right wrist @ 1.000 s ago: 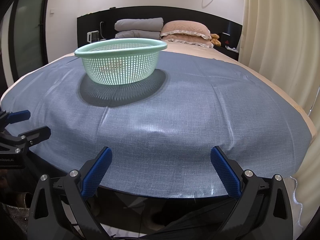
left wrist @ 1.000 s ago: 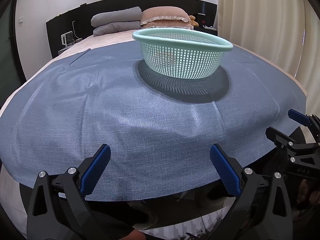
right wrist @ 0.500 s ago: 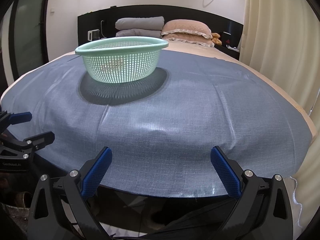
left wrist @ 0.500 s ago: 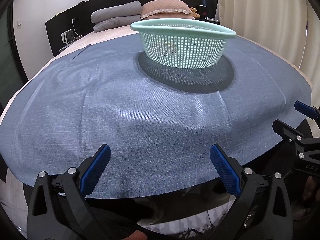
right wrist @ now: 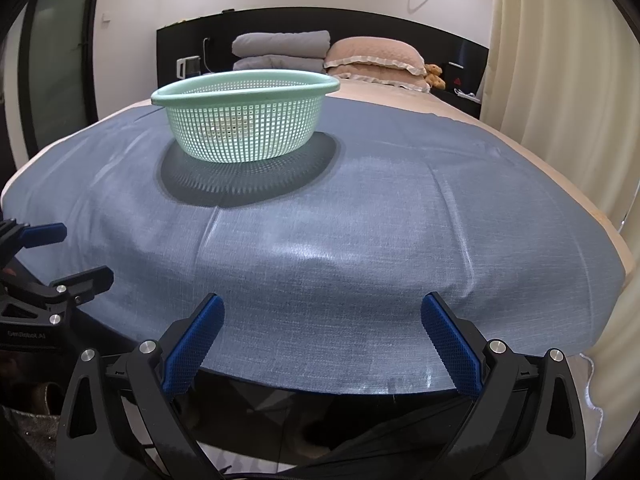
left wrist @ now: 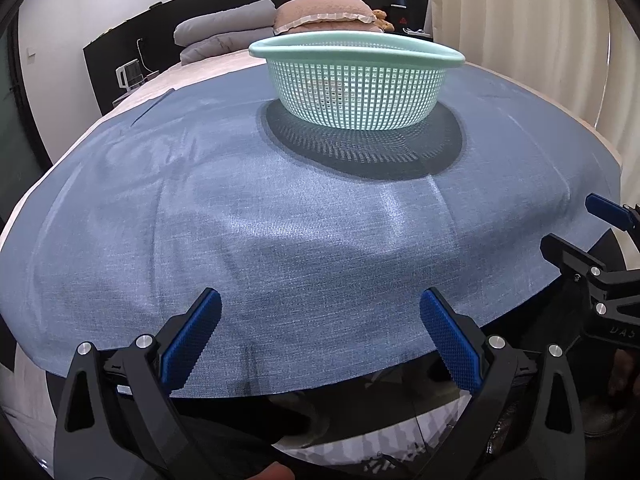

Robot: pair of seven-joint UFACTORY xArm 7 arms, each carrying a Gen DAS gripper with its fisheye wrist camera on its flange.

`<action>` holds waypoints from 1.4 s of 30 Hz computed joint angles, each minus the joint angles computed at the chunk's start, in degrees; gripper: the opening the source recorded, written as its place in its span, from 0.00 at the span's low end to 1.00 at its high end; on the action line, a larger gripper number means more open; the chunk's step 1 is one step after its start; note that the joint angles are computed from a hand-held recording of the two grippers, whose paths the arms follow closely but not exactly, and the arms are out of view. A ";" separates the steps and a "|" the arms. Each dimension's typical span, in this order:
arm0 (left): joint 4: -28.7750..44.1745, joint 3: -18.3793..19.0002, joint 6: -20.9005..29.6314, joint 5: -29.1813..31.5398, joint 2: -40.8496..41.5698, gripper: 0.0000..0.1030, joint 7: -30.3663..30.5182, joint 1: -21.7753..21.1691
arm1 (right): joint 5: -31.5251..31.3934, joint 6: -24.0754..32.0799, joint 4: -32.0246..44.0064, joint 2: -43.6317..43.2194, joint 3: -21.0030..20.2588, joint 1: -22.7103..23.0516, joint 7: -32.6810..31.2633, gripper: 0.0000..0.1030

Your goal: Organize jewelry

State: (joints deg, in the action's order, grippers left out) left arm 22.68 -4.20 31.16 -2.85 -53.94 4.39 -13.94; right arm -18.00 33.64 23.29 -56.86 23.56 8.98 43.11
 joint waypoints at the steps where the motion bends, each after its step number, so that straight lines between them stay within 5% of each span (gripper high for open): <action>1: -0.08 0.58 -0.17 -0.41 -0.12 0.94 0.04 -0.23 | -0.02 0.01 0.01 0.01 -0.09 0.04 -0.08 0.92; 42: -0.41 2.44 -0.57 -2.70 -0.86 0.95 1.80 -0.37 | 0.04 -0.01 0.05 0.30 -0.35 0.16 -0.02 0.92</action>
